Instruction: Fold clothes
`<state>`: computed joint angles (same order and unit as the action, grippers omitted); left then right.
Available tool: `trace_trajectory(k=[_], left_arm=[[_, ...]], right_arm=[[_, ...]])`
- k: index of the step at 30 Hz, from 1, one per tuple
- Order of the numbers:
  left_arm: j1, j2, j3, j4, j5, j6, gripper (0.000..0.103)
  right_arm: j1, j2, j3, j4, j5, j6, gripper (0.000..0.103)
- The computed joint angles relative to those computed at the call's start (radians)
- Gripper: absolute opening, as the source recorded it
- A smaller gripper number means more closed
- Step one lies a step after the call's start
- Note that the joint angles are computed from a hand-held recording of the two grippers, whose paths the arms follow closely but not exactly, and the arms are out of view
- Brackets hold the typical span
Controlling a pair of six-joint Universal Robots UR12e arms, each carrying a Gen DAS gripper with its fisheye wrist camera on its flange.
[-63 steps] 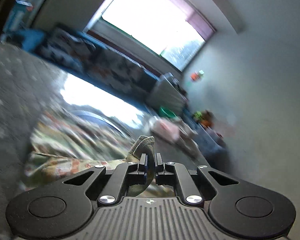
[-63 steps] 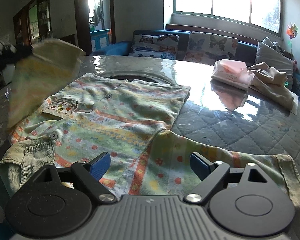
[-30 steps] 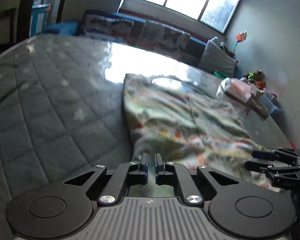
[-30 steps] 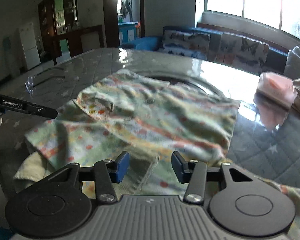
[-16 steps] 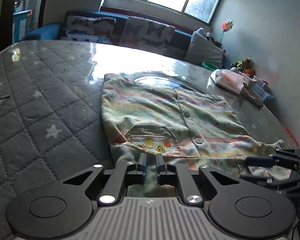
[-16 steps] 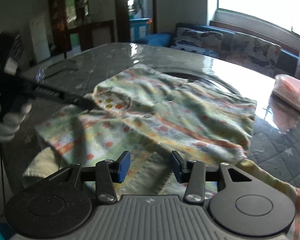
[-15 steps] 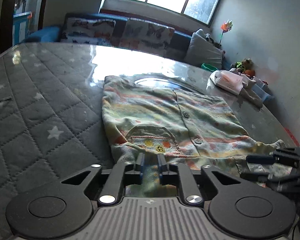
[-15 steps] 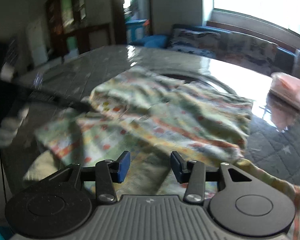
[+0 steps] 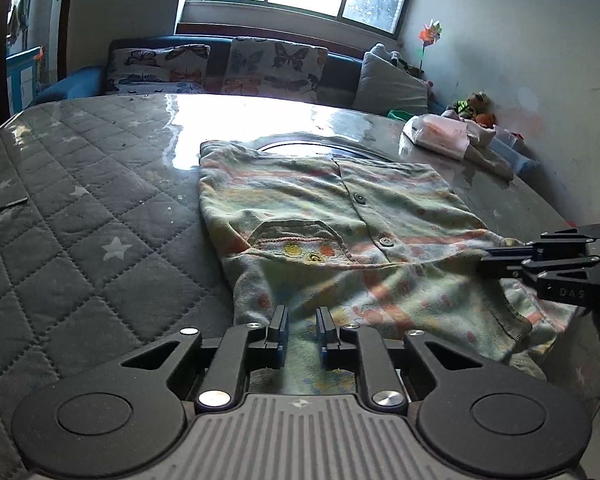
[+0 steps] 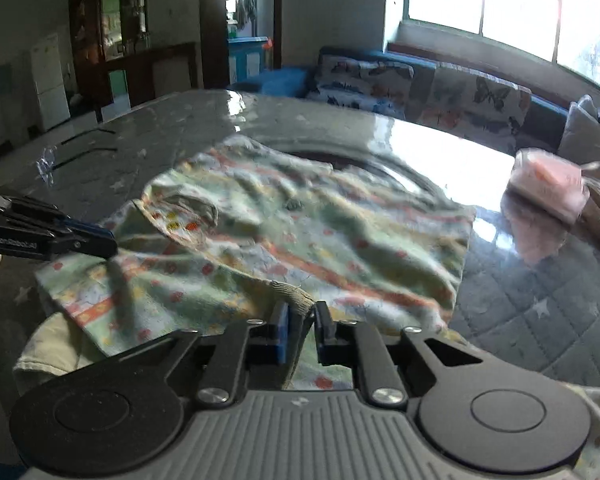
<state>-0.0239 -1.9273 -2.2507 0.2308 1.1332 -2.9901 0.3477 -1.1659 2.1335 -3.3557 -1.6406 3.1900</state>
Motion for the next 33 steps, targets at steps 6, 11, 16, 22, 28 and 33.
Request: trace_trajectory(k=[6, 11, 16, 22, 28, 33], left_arm=[[-0.01, 0.023, -0.007, 0.014, -0.037, 0.016, 0.019], [-0.041, 0.021, 0.0, -0.006, -0.083, 0.072, 0.019], [-0.072, 0.005, 0.009, -0.044, -0.023, 0.117, 0.02], [-0.07, 0.016, 0.006, -0.014, -0.029, 0.093, 0.038], [-0.077, 0.025, 0.004, 0.031, -0.029, 0.061, 0.043], [-0.088, 0.031, 0.005, 0.028, -0.006, 0.047, 0.047]], right_arm=[[-0.004, -0.017, 0.03, -0.057, 0.063, -0.035, 0.023], [0.004, -0.013, 0.033, -0.029, 0.15, -0.101, 0.025], [-0.002, -0.027, 0.064, -0.056, 0.139, -0.074, 0.039], [-0.039, -0.095, 0.164, -0.142, -0.032, 0.063, 0.045], [-0.094, -0.134, 0.252, -0.128, -0.302, 0.235, 0.047], [-0.152, -0.146, 0.3, -0.129, -0.375, 0.353, 0.051]])
